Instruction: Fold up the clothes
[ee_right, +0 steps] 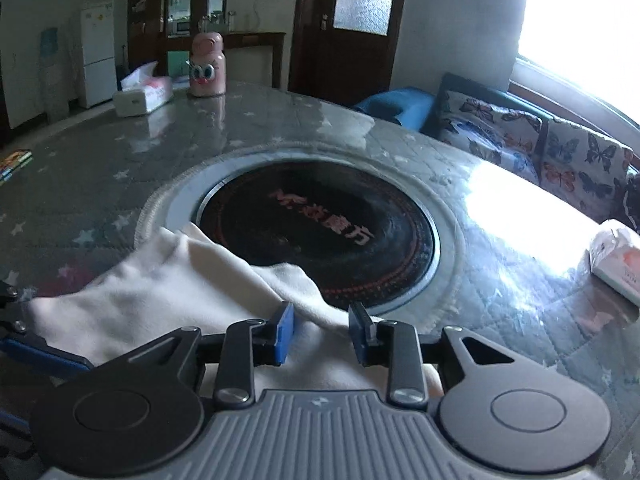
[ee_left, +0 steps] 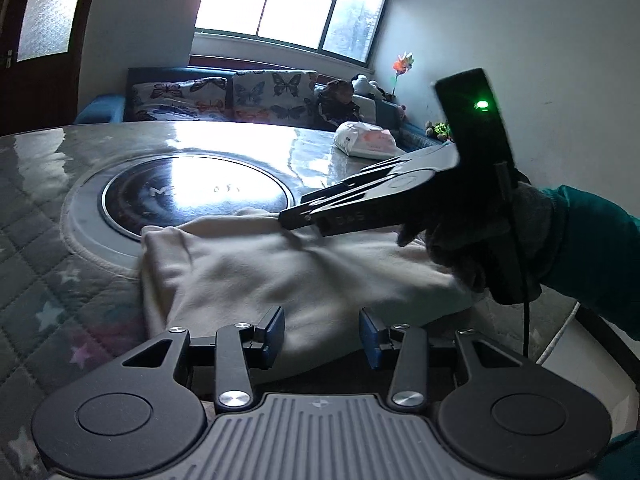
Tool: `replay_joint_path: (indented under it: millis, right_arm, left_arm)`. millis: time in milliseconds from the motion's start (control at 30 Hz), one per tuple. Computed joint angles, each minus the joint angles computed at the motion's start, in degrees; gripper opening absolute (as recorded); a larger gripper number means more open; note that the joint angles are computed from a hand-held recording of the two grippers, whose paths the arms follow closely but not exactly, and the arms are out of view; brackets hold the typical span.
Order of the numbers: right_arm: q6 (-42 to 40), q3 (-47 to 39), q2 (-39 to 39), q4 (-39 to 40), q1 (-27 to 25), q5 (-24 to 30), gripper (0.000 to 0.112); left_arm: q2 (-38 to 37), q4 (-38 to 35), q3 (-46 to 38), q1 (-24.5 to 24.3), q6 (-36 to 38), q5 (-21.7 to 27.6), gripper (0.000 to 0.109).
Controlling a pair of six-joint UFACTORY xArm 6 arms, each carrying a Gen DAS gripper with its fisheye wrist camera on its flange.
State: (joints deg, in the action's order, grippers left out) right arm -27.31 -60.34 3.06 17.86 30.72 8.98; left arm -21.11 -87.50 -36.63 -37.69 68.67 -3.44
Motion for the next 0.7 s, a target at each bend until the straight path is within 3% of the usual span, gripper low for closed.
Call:
replay_joint_path:
  millis: [133,167,300,367,467,567,633,700]
  right_arm:
    - [-8.0,3.1,-4.0,7.3,2.1,-0.4,0.034]
    - [-9.5,4.0,-4.9,8.7,2.7,-0.4,0.035]
    - [-13.7,7.9,-8.8,12.4,4.8,-0.2,0.036]
    - [-15.3,9.9,-10.4,14.3,5.8,-0.5,0.036]
    - [-14.1,14.4,-13.3,13.4,7.6,-3.6,0.036]
    - [-12.1,18.3,-15.7,13.2,8.8,-6.7,0.036]
    - [-7.3,21.4,-16.9,10.1,9.2,-9.6,0.035]
    - [0.2,24.1,-17.9,1.6,8.5,-12.3,0.035]
  left_arm:
    - [-0.8,-10.4,-1.4,0.4,8.6,-2.5,0.045]
    - [-0.8,-10.3,-1.2,0.5,8.0,-3.2,0.045]
    - [-2.1,1.3,2.9,2.4,-5.1,-2.6,0.043]
    - [-2.4,0.9,3.5,2.5,-4.8,-3.2,0.042]
    - [-2.8,-4.0,3.0,2.2,0.1,-3.8,0.042]
    - [-3.1,-3.9,3.3,2.1,0.0,-4.2,0.042]
    - [-3.2,-2.2,3.8,2.1,-1.6,-4.3,0.042]
    - [-3.8,5.8,5.6,2.1,-9.5,-4.4,0.042]
